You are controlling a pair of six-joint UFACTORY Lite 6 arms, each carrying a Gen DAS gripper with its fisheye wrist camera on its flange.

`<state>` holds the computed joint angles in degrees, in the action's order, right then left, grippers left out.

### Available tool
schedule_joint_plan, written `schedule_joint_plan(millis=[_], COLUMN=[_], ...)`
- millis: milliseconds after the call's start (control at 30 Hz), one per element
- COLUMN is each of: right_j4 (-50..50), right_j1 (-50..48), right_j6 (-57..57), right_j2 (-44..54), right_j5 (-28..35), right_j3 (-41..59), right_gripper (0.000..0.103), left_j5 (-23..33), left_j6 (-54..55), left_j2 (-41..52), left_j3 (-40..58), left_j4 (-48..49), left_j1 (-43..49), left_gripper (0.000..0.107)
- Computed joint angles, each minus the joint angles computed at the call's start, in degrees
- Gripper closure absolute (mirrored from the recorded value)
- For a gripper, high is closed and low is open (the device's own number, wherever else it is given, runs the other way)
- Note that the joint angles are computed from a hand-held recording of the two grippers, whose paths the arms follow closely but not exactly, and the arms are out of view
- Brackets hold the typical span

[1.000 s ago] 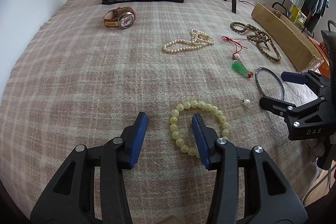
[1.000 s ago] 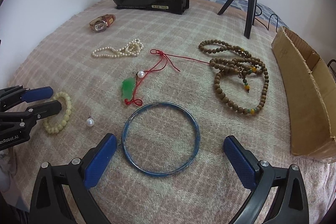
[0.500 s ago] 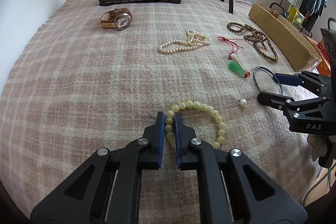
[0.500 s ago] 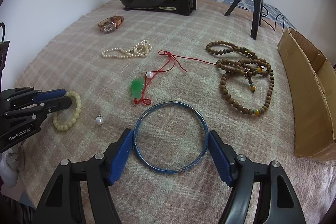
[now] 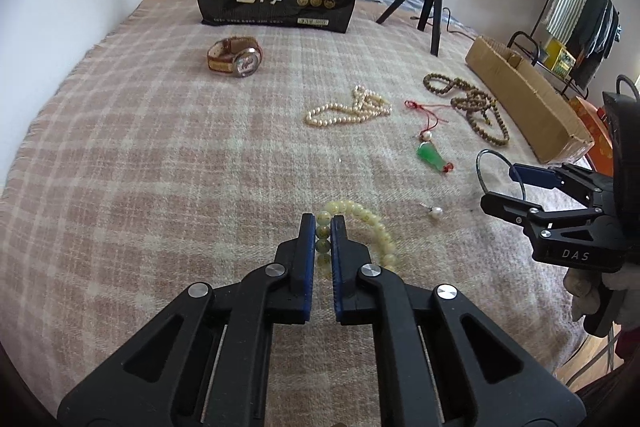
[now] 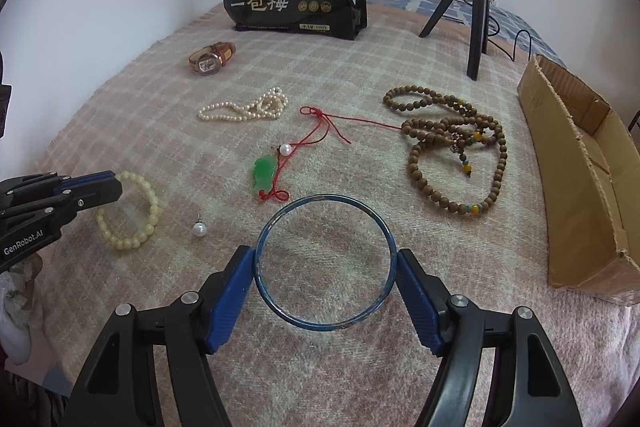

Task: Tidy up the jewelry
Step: 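Close left gripper on the bracelet while right gripper closes on the bangle, then carry the bracelet with left gripper while right gripper carries bangle to cardboard box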

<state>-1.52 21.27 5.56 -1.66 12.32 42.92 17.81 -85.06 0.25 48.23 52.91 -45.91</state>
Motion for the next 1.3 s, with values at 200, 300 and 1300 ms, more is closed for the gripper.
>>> schedule_joint_plan(millis=[200, 300, 1300], right_j4=[1.88, 2.50, 24.78], right_j1=[-0.94, -1.35, -39.23], right_j6=[-1.51, -2.49, -41.44], right_j2=[-4.43, -7.78, -25.63], right_j5=[1.25, 2.80, 21.15], right_j3=[-1.06, -1.71, 2.46], right_gripper=[0.030, 0.030, 0.030], left_j5=[3.11, 4.74, 12.48], left_j6=[4.72, 5.97, 37.13], left_j2=[-2.91, -3.54, 30.65], left_j3=[1.90, 3.57, 60.00], left_j4=[-3.36, -4.02, -25.80], left_j1=[-1.29, -2.03, -6.35], left_gripper=[0.102, 0.102, 0.102])
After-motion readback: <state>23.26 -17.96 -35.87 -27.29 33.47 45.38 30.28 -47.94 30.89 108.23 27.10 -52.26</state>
